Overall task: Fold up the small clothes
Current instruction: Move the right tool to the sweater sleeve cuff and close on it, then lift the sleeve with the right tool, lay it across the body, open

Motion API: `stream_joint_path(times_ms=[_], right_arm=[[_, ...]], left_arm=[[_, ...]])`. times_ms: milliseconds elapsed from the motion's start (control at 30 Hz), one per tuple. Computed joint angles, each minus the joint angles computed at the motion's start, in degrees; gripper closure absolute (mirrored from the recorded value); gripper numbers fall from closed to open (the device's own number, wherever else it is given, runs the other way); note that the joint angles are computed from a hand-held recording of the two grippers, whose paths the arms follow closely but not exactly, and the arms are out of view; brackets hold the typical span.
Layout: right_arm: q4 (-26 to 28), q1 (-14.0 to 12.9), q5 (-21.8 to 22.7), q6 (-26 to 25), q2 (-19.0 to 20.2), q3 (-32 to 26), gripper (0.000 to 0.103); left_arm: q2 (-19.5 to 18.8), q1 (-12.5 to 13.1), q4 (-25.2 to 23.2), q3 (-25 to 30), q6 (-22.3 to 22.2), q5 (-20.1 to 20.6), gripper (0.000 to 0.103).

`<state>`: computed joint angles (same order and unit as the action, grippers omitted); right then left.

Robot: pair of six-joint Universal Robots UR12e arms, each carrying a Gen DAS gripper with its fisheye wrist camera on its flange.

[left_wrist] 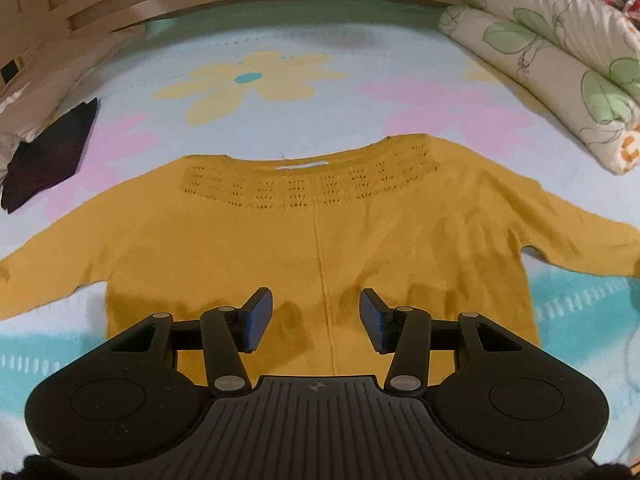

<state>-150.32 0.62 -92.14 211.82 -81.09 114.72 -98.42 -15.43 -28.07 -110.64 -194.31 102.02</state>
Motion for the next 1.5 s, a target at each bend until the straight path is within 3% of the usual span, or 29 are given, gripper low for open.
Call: stream_joint_path(times_ms=[200,267,300,333,400,467,567,667,867,1133,1500], right_arm=[[-6.07,-0.69,1.05,0.31,1.96,1.95,0.033],[-7.98,-0.45,0.64,-1.54,2.5,2.19,0.041],[-7.98,-0.12,-0.23,-2.96,2.77,1.98,0.053],[-8.08,-0.12,-0.06,-3.89,2.91,1.86,0.071],[-9.13,-1.15,4.0,-3.41,2.8,2.17,0.085],[-9.56,-1.21,4.62,-2.25,2.59,1.88,0.086],[-8.79,0.0,1.87,-4.62,2.42,-0.12,0.086],[-9.33,0.56,1.82,-4.96,1.8,-2.28,0.086],[-9.85,3.24,1.52,-6.68,1.64,-9.43,0.086],[-11.4,10.36,8.39,-8.73,6.06,-20.96,0.086],[-7.36,21.53,19.06,-10.08,16.57,-32.28,0.086]], left_arm=[[-1.08,-0.1,-0.04,0.79,2.13,0.81,0.056],[-1.41,0.05,-0.48,1.16,1.88,0.69,0.056],[-1.52,0.07,-0.65,1.27,1.72,0.8,0.056],[-1.58,0.13,-0.83,1.36,1.57,0.94,0.056],[-1.55,0.33,-0.96,1.4,1.17,1.0,0.056],[-1.31,0.58,-0.75,1.24,0.86,1.02,0.056],[-0.88,1.0,-0.69,1.02,0.35,1.48,0.056],[-0.33,1.59,-1.27,0.86,-0.22,1.79,0.056],[0.96,3.27,-1.88,0.34,-2.21,2.13,0.056],[3.65,5.63,-0.64,-1.68,-3.12,4.47,0.056],[7.64,10.11,0.75,-5.5,-3.64,4.91,0.056]])
